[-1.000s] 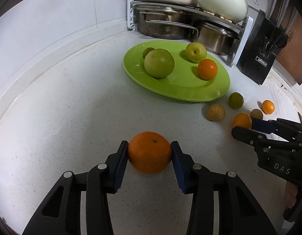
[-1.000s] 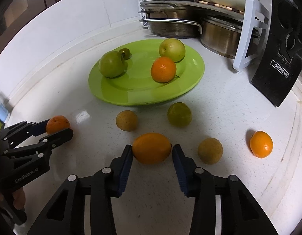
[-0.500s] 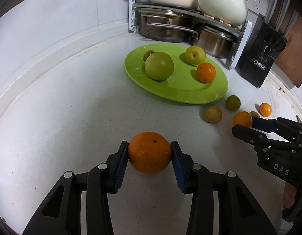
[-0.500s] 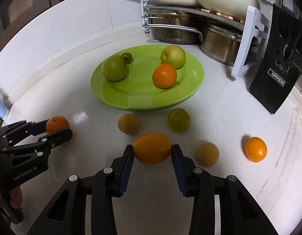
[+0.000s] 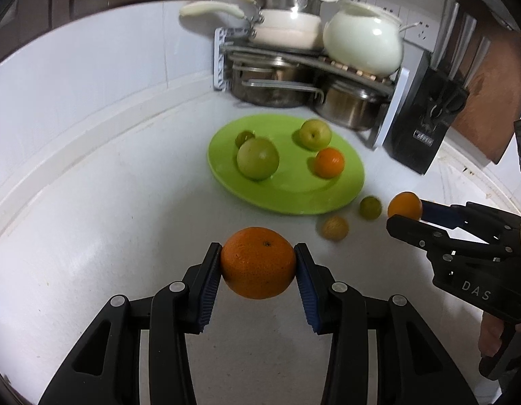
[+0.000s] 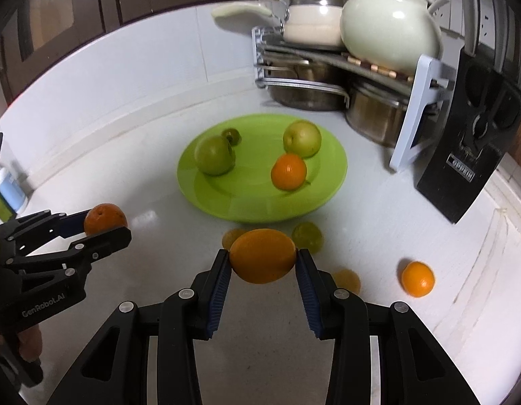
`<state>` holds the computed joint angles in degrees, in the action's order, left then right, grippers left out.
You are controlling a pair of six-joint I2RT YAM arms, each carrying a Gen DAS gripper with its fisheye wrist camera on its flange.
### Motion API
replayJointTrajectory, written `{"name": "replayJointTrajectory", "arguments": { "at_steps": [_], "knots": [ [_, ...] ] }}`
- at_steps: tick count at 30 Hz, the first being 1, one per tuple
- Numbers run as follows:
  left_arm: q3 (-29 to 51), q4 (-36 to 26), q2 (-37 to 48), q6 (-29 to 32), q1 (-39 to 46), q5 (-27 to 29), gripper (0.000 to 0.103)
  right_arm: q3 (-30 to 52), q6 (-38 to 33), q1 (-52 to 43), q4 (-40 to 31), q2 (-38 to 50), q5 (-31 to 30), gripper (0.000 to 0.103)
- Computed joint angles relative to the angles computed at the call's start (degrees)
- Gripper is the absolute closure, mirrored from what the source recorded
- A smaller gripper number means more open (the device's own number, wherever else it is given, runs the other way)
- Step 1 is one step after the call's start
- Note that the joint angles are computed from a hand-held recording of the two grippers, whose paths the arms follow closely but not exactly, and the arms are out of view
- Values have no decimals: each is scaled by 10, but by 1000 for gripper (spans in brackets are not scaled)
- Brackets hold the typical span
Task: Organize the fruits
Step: 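Carry both oranges over the green plate with both tools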
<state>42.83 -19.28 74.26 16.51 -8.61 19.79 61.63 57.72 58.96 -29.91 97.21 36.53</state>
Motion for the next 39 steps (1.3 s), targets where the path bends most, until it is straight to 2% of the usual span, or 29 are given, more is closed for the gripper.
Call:
{"name": "replayJointTrajectory", "arguments": {
  "at_steps": [10,17,27,39],
  "knots": [
    [30,-11,-36,-11,-16,13,61,11,-23,2,-16,-41,37,62],
    [69,-2,-13,-15,-39,10,61,16,-63,-26,-1,-58,30,62],
    [159,1,76,-20,-70,-1,61,42,-156,-105,32,-47,-19,62],
    [314,-26,236,-5,-81,-23,61,124,-258,-202,58,40,-92,62]
  ]
}}
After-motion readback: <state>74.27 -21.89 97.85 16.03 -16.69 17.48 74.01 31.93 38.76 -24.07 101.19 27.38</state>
